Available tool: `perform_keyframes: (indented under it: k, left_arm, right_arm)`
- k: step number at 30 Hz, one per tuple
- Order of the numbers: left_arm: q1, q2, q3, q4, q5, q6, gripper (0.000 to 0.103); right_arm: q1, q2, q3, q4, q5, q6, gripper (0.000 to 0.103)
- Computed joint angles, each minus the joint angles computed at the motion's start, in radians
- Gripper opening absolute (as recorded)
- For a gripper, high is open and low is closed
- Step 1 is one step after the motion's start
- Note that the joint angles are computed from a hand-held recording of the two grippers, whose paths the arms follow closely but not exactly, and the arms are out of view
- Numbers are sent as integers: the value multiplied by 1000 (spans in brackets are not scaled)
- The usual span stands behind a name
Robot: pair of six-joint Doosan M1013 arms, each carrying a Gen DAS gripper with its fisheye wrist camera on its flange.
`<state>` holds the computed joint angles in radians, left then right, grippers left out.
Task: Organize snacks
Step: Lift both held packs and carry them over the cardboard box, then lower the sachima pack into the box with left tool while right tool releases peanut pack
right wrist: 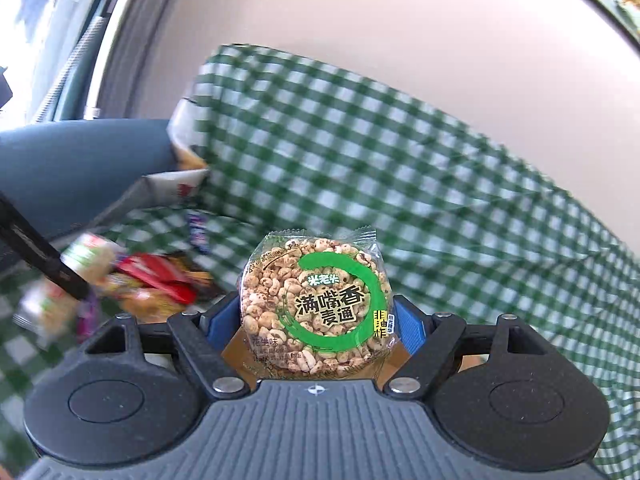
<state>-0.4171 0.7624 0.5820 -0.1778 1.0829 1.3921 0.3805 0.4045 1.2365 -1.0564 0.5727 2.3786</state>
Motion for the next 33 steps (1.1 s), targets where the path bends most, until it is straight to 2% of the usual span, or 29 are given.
perform_keyframes:
  k: [3,5,8,11,18,24,27,33]
  left_arm:
    - [-11,2,-10,-2,-25,-3,40]
    - [-18,4,-15,-17,-35,-2,40]
    - [-35,5,-20,-31,-63,10,40]
    - [-54,1,-12,-34,-107,38,40]
    - [-96,1,1,-35,-183,73,40]
    - [-123,31,-40,-54,-168,98,40]
    - [-135,33,-36,-65,-192,127,40]
    - [-137,55,-67,-110,-169,126,39]
  right_arm:
    - [-21,-15,30,-26,10,83,80]
    - [-33,-24,42,3,28,94,80]
    - [-30,-41,74,-95,71,182,80]
    - [-33,-57,100,-136,102,245,80]
    - [-49,-82,144,-171,103,269,81]
    - [-69,-107,178,-168,110,304,81]
    - [-78,-115,187,-149,120,318,81]
    - [-79,-118,197,-148,118,312,81]
